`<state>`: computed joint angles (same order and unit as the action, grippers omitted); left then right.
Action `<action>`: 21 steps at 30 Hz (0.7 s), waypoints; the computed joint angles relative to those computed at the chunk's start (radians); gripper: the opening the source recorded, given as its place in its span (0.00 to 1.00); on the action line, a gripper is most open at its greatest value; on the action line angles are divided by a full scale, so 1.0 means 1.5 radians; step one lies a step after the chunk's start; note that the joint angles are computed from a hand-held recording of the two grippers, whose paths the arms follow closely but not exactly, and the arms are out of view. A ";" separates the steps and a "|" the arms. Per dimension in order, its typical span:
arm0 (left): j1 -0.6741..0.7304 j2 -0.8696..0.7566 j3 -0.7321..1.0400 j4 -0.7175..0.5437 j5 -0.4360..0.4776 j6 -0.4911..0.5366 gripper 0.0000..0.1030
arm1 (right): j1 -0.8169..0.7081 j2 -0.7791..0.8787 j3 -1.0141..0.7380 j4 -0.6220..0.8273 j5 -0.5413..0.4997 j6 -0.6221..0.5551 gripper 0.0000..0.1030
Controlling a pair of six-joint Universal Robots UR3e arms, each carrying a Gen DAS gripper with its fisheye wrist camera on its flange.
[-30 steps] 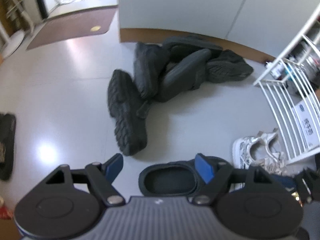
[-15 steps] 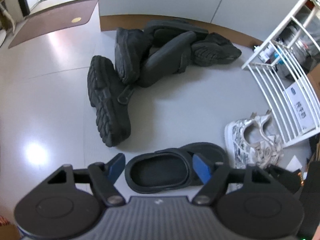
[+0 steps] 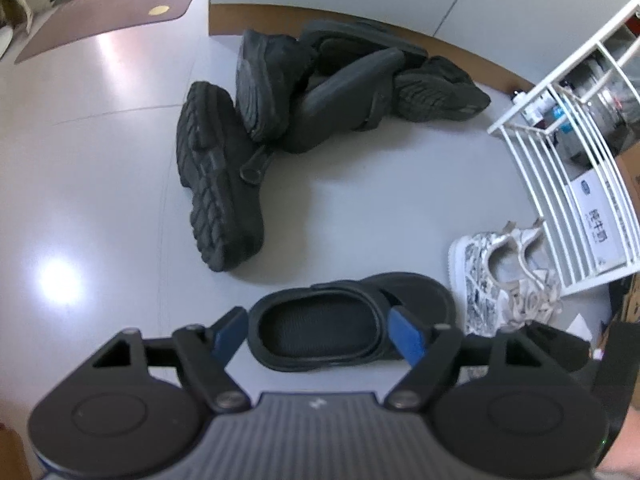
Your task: Organize scattered shoes
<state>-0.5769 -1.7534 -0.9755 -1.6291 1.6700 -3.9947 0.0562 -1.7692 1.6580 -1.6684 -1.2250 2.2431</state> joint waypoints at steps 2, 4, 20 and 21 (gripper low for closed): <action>-0.001 0.009 -0.011 0.000 0.005 -0.005 0.78 | -0.003 0.001 0.012 -0.022 0.007 -0.003 0.62; 0.000 0.012 -0.015 -0.010 0.006 0.004 0.78 | -0.004 0.007 0.023 -0.048 0.015 0.017 0.61; 0.004 0.033 -0.073 0.016 -0.014 0.017 0.78 | 0.014 0.061 -0.006 -0.035 0.065 -0.110 0.46; 0.005 0.038 -0.085 0.022 -0.018 0.014 0.78 | 0.015 0.064 -0.006 -0.037 0.071 -0.113 0.45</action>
